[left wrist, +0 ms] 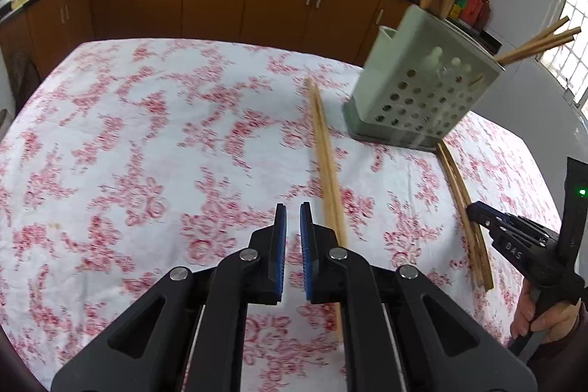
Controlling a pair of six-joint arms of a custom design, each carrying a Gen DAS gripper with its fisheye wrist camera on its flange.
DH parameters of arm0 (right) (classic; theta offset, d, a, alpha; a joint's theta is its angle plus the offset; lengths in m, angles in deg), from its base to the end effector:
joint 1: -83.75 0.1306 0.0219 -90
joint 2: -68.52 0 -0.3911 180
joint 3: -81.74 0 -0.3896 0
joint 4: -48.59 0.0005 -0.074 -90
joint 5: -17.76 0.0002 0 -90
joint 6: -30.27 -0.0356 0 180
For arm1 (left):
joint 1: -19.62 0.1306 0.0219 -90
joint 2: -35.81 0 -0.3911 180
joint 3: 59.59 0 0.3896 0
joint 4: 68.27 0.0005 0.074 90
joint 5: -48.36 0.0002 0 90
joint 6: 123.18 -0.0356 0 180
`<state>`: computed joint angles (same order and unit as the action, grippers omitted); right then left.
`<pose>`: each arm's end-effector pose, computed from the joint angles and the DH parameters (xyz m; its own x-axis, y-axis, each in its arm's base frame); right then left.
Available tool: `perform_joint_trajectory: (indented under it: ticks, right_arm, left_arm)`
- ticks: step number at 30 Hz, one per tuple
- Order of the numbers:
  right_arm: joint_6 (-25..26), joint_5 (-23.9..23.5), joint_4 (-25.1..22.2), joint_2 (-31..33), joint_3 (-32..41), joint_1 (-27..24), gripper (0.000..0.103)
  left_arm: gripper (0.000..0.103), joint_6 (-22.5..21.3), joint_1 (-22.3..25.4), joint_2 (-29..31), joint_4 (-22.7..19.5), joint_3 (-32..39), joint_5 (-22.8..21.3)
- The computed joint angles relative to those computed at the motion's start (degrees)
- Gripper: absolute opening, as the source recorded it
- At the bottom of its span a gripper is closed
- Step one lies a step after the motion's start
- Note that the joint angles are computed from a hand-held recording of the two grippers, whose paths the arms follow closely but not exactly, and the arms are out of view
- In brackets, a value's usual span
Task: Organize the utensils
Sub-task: 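Lower both tools and grasp a wooden chopstick in each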
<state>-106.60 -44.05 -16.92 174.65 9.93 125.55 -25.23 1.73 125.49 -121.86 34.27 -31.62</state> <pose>0.4341 0.3649 0.4260 -0.7698 0.1746 -0.6140 0.1927 0.9806 0.0373 0.4539 -0.1535 0.4671 -0.7725 0.1062 -0.6261 0.3063 0.9259 -0.2208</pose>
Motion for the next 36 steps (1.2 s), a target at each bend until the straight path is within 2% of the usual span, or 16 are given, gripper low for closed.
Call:
perform_joint_trajectory:
  ticks: [3,6,11,17,26,31,35,36]
  right_arm:
    - [-5.4,3.4,-3.1,-0.9,-1.1,-0.9,0.008]
    - [-8.3,3.3,-2.8,-3.0,-3.7,-2.3,0.008]
    - [-7.8,3.6,-2.7,-4.4,-5.5,-2.5,0.008]
    - [-7.5,4.2,-2.7,-5.1,-6.4,-2.1,0.008]
    - [-7.7,4.6,-3.3,-4.7,-5.9,-1.7,0.009]
    - [-7.2,3.9,-2.5,-4.8,-5.9,-1.2,0.012]
    - [-6.6,4.8,-2.9,-4.3,-5.3,-0.7,0.012]
    - [-6.4,4.9,-3.1,-4.1,-5.1,-0.6,0.009]
  left_arm:
    - [0.008,-0.3,-0.3,0.2,-0.1,-0.2,1.6]
    - [0.008,-0.5,-0.8,0.5,-0.1,-0.3,2.9]
    - [0.008,-1.8,-2.1,1.5,-0.9,0.4,2.9]
    - [0.008,-3.4,-3.1,2.8,-2.1,1.2,-0.2]
    - [0.008,-3.2,-3.3,3.4,-2.3,1.8,-2.8]
    - [0.008,-3.0,-4.1,3.3,-1.6,1.4,-3.7]
    - [0.008,-2.7,-4.3,3.6,-1.2,1.5,-5.4]
    - [0.008,-1.9,-4.0,3.9,-1.2,1.8,-6.3]
